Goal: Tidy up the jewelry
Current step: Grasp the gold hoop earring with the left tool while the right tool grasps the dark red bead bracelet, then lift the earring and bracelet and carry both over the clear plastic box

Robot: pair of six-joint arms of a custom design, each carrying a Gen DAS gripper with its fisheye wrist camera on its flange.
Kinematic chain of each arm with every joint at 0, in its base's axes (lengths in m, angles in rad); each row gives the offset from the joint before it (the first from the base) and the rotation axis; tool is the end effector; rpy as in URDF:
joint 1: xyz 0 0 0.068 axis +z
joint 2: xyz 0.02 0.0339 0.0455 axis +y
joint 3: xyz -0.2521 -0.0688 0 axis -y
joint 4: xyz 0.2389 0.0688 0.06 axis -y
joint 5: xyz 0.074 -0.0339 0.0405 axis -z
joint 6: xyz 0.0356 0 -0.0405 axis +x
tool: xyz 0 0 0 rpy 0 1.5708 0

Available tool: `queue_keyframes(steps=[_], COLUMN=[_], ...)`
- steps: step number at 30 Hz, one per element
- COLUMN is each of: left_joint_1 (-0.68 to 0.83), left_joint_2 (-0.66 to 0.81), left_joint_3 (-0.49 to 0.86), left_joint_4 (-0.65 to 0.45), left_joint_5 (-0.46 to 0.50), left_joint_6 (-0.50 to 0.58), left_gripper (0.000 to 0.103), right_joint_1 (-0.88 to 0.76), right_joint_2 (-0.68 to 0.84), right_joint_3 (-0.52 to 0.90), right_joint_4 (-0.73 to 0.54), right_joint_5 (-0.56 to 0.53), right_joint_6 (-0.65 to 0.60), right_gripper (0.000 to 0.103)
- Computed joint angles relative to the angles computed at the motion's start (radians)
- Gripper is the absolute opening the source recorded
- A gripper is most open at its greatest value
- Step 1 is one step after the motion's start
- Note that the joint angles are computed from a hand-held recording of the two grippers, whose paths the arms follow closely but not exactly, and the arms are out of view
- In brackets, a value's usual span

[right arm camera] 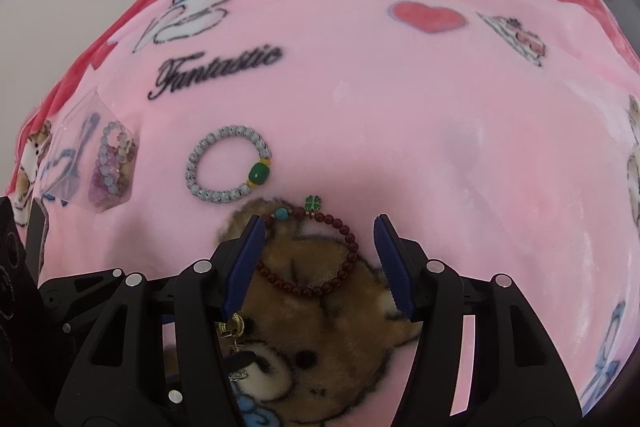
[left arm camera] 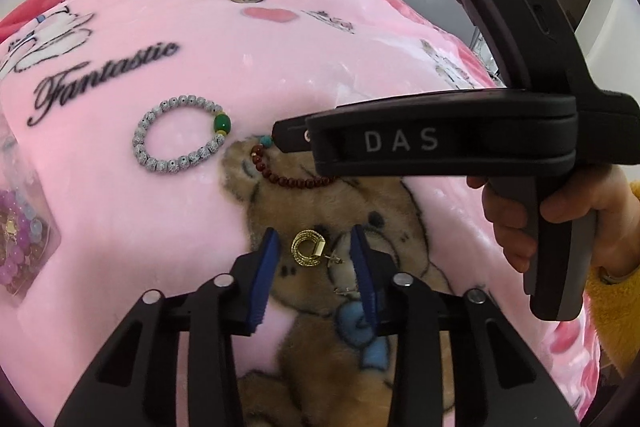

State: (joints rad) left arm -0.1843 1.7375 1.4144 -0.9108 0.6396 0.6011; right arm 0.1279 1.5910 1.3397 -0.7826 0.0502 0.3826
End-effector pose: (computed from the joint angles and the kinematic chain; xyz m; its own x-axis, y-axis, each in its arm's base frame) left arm 0.3316 -0.0834 0.2464 -0.5723 0.5683 -0.5912 0.8059 0.5229 -0.2776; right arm 0.3250 0.0400 0.2701 -0.8287 0.2694 -0.4906 0.2236 0.9629 0.1509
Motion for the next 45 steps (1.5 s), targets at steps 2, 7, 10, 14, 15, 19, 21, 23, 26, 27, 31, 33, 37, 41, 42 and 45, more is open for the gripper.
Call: queue_keyframes(steps=[2,7,10,14,15,19,21,23,26,27,31,33,37,41,42,45], left_joint_1=[0.000,-0.008,-0.005,0.000,0.002,0.008,0.012,0.019,0.026,0.028,0.046,0.055,0.072,0.064,0.053,0.027], left_joint_2=[0.006,0.010,0.006,0.009,0.011,0.014,0.013,0.013,0.012,0.012,-0.009,-0.007,-0.014,-0.006,-0.003,0.004], left_joint_3=[0.004,0.000,-0.008,-0.006,-0.004,0.000,0.000,0.000,0.002,0.003,-0.002,0.009,0.020,0.032,0.029,0.014], left_joint_4=[0.002,0.010,0.014,0.010,0.008,0.005,0.004,0.004,0.004,0.003,0.000,-0.013,-0.022,-0.036,-0.027,-0.011], left_joint_5=[-0.001,-0.013,-0.012,-0.005,-0.002,0.004,0.009,0.016,0.026,0.030,0.057,0.076,0.098,0.066,0.055,0.016], left_joint_6=[-0.008,-0.020,-0.022,-0.021,-0.022,-0.017,-0.017,-0.015,-0.016,-0.016,0.004,0.006,0.005,0.021,0.020,0.014], left_gripper=[0.020,0.019,0.019,0.019,0.018,0.018,0.017,0.015,0.013,0.013,0.013,0.013,0.013,0.013,0.013,0.014], right_joint_1=[0.002,0.015,0.024,0.044,0.045,0.048,0.050,0.052,0.051,0.049,0.051,0.048,0.049,0.054,0.054,0.047], right_joint_2=[0.010,0.034,0.041,0.044,0.042,0.030,0.008,-0.005,-0.032,-0.040,-0.082,-0.106,-0.147,-0.163,-0.164,-0.169], right_joint_3=[0.000,0.003,0.000,-0.006,-0.009,-0.025,-0.049,-0.059,-0.072,-0.072,-0.080,-0.084,-0.085,-0.066,-0.064,-0.069], right_joint_4=[-0.003,-0.008,-0.001,0.008,0.011,0.032,0.059,0.068,0.079,0.082,0.090,0.095,0.101,0.090,0.088,0.091], right_joint_5=[0.006,0.022,0.036,0.074,0.073,0.082,0.085,0.087,0.081,0.076,0.077,0.063,0.060,0.077,0.076,0.068], right_joint_6=[0.003,-0.003,0.001,-0.024,-0.024,-0.026,-0.029,-0.024,-0.014,-0.012,0.003,0.011,0.030,0.024,0.022,0.029], right_gripper=[0.054,0.054,0.043,0.030,0.022,0.006,0.006,0.006,0.006,0.006,0.006,0.006,0.006,0.006,0.006,0.006])
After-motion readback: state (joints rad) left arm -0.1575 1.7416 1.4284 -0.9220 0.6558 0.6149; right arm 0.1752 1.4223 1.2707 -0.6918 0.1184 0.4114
